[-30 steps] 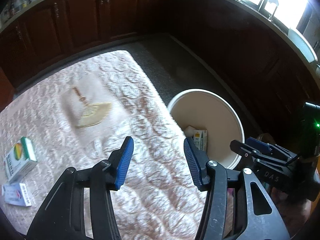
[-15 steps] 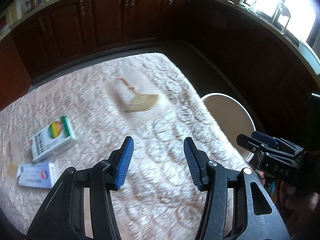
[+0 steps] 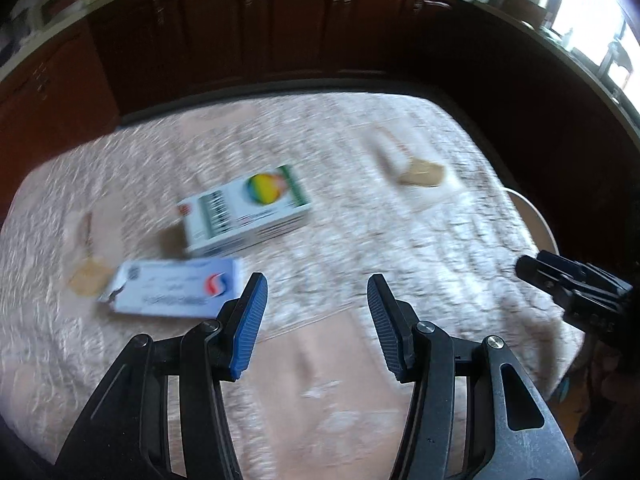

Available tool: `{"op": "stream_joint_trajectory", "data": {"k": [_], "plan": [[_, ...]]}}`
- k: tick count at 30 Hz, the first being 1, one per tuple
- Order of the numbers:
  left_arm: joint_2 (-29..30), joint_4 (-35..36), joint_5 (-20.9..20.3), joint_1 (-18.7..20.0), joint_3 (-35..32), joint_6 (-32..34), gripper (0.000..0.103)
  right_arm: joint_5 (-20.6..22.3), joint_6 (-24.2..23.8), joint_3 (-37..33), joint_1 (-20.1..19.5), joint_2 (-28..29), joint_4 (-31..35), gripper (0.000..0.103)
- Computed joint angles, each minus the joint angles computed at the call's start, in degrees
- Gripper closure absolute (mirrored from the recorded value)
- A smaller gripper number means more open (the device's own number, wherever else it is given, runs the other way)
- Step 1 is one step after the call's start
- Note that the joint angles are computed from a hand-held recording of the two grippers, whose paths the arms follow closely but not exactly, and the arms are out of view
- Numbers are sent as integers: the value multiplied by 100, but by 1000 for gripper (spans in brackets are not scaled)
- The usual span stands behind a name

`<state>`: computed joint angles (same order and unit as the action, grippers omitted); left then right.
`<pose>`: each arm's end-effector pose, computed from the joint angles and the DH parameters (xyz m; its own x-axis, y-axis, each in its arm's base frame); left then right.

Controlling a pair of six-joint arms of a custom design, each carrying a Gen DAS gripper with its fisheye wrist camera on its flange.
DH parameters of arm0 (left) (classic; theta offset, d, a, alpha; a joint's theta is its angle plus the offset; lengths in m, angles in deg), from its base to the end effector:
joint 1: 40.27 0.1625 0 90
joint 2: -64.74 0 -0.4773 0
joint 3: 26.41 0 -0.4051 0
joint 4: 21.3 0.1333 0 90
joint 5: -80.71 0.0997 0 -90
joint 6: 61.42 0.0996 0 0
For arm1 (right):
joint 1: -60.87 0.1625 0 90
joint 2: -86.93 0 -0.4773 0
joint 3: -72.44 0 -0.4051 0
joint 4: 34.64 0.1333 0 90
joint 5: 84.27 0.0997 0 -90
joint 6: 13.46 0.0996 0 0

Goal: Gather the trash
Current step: 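Move both open tools back over the medicine boxes on the table, then grasp the white-blue medicine box with the left tool while the right tool grasps the rainbow-logo box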

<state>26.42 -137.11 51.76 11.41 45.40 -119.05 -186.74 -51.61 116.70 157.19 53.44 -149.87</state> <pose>-0.3260 -0.7680 0.1738 -0.6835 -0.4469 -0.5772 0.0695 0.7473 -0.6609 0.2120 -0.8990 0.2809 -0.7020 -0.6369 0.3187 -0.6870 0.7236 -0.0672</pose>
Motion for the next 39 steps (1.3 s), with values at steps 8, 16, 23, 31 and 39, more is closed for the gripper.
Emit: {"op": "stream_joint_trajectory", "data": {"k": [8, 16, 23, 31, 39], "plan": [[32, -280, 143, 292, 3, -308, 53, -34, -224, 407, 126, -87, -91, 46], [248, -469, 146, 515, -247, 75, 53, -140, -249, 487, 155, -110, -80, 46], [369, -327, 264, 499, -550, 489, 53, -162, -217, 428, 178, -32, 41, 46], [226, 116, -293, 672, -498, 15, 53, -145, -247, 434, 204, -78, -20, 46], [-653, -204, -795, 454, 908, -191, 53, -100, -216, 309, 220, -37, 65, 45]]}}
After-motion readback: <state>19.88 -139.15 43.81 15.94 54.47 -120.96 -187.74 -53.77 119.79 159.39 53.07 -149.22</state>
